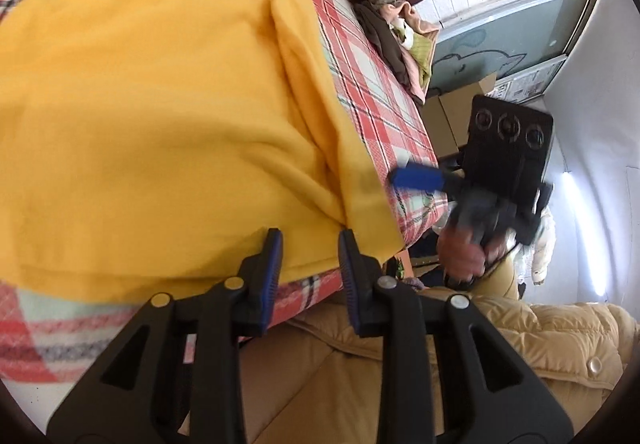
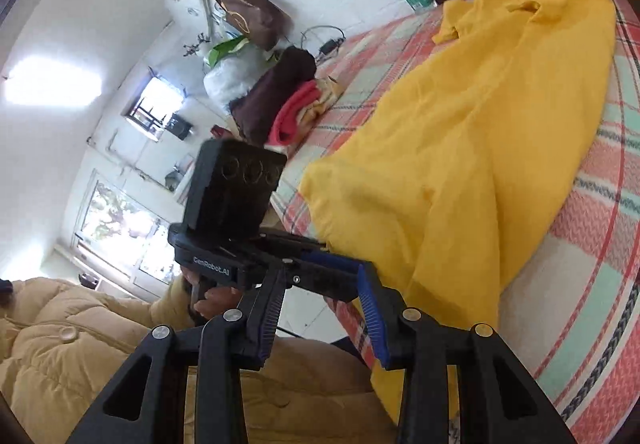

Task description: Fold clothes

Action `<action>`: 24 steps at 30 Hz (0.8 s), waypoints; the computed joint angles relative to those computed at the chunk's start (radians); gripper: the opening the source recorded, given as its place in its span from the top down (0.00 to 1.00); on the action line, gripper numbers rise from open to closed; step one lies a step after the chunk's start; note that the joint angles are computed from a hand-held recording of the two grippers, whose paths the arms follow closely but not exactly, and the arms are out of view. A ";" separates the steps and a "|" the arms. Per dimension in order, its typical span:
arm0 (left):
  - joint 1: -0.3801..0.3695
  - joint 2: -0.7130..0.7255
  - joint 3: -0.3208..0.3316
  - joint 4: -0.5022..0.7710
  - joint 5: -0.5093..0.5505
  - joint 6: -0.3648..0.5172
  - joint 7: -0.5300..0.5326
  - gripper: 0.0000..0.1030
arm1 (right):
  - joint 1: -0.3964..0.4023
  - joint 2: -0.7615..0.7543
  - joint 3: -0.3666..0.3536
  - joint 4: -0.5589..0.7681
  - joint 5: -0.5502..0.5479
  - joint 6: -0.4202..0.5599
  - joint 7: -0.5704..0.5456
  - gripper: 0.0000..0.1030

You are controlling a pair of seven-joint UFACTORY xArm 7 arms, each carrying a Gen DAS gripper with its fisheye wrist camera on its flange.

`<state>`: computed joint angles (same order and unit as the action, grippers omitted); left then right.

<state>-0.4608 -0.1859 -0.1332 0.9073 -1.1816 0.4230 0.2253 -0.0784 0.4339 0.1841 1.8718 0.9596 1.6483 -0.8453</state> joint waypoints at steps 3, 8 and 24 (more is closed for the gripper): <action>-0.005 0.015 -0.008 0.029 0.018 -0.004 -0.003 0.42 | -0.022 0.034 -0.015 0.040 0.059 -0.098 0.056 0.54; 0.013 0.145 -0.043 0.174 0.261 0.047 -0.139 0.34 | 0.033 0.180 -0.052 0.235 -0.115 -0.271 0.270 0.52; 0.077 0.139 -0.032 0.203 0.019 0.210 0.071 0.88 | -0.023 0.358 0.095 0.448 -0.222 -0.325 0.420 0.97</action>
<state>-0.3836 -0.0470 -0.1648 1.1103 -1.1630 0.6332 0.2967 -0.1016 0.7923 0.2788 2.3202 0.7377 1.3230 -0.4250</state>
